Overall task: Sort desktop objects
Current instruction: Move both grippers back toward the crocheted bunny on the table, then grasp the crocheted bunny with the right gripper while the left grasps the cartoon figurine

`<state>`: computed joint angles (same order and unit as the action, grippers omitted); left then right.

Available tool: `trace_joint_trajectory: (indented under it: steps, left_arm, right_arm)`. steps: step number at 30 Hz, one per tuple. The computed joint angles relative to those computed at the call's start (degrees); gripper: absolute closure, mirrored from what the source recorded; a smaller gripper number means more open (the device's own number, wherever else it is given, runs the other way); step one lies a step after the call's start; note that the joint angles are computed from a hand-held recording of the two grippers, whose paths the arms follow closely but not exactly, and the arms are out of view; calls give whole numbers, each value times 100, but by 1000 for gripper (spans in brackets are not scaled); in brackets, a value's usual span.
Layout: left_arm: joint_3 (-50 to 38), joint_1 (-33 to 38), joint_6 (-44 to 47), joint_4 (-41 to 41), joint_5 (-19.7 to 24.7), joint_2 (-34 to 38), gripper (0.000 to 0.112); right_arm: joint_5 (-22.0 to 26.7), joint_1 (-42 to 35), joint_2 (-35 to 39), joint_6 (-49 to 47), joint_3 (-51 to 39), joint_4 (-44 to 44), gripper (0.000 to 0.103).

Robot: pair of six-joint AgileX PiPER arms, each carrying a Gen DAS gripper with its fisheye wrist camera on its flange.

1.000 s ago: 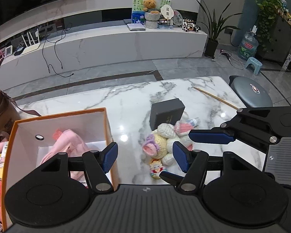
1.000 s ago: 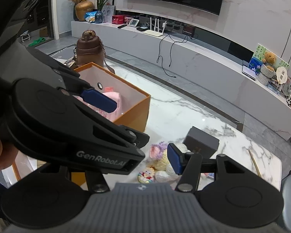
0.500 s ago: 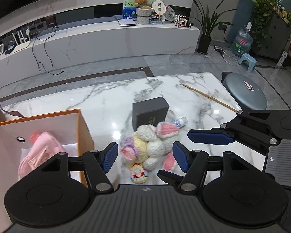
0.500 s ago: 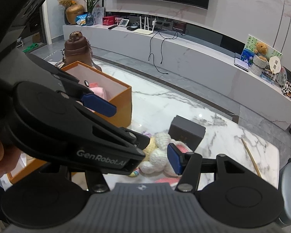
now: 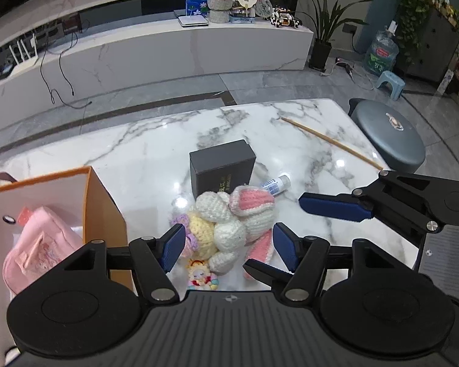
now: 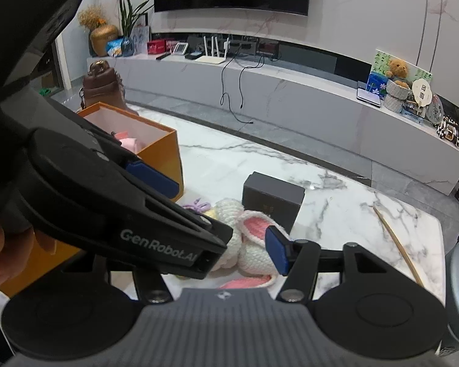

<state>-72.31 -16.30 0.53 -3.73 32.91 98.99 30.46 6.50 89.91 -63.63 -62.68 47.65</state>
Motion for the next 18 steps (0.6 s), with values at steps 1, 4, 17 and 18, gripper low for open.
trace_joint_trajectory:
  steps: [1,4,17,18]
  left_arm:
    - [-7,-24,-66,99,-15,8,38]
    - [-72,14,-108,200,-23,61,38]
    - [-335,675,323,-466,55,58,37]
    - [-344,685,335,-477,65,62,37]
  right_arm:
    - [-61,-34,44,-171,40,191,36]
    - [-120,-130,299,-382,-25,468,33]
    - [-452,63,1285,-3230,-112,2186,15]
    - [-537,118,1352,-3240,-139,2204,15]
